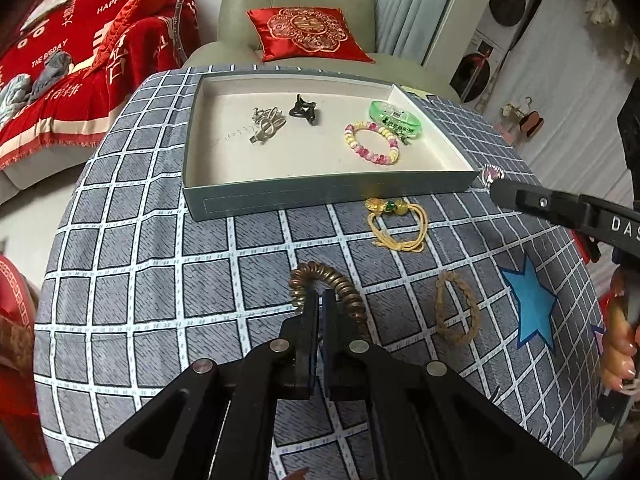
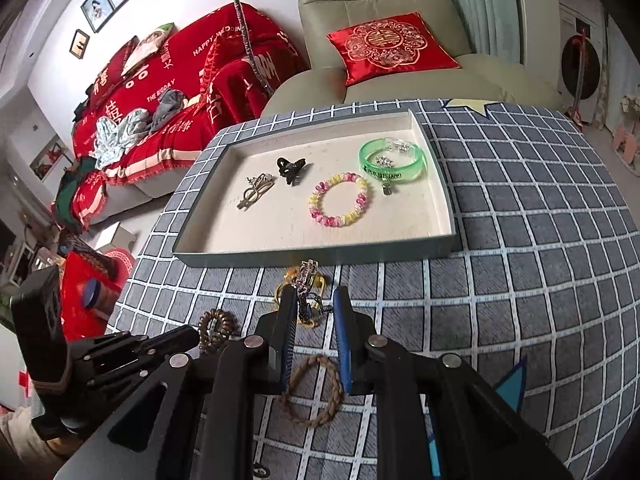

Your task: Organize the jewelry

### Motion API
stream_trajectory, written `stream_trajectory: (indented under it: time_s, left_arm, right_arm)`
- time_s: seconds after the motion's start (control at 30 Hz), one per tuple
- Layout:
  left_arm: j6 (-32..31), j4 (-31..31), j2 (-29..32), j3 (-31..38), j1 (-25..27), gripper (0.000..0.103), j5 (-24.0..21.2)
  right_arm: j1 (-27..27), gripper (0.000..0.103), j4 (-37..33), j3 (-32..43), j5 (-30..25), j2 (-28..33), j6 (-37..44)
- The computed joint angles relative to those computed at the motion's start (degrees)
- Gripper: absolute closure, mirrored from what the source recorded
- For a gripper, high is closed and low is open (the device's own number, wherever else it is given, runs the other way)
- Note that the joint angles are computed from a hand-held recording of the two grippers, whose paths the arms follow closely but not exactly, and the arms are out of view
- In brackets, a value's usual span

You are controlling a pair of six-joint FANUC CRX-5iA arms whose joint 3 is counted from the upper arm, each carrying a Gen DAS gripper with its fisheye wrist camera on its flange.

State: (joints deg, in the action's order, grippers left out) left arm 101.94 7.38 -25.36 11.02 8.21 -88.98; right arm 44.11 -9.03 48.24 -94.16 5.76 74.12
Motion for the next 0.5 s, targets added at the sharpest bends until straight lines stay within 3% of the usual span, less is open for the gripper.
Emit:
stream_trajectory:
  time_s: [0.17, 0.37, 0.43, 0.5]
  left_arm:
    - [0.97, -1.32, 0.13, 0.90, -1.08, 0.086, -0.05]
    - [0.44, 1.35, -0.82, -0.13, 1.50, 0.086, -0.16]
    - [2.01, -1.02, -1.25, 0.35, 0.26, 0.086, 0.38]
    - [0.43, 3.95, -2.87, -2.34, 4.28, 0.086, 2.14]
  right_arm:
    - [-0.30, 0.083, -0.59, -1.70, 0.79, -1.32, -0.38]
    - [-0.35, 0.083, -1.15, -2.85, 1.39, -2.24, -0.79]
    - [-0.39, 0.083, -1.43, -3.13, 1.51, -2.43, -0.97]
    - [-0.36, 0.083, -1.66, -3.50, 1.69, -2.77, -1.02]
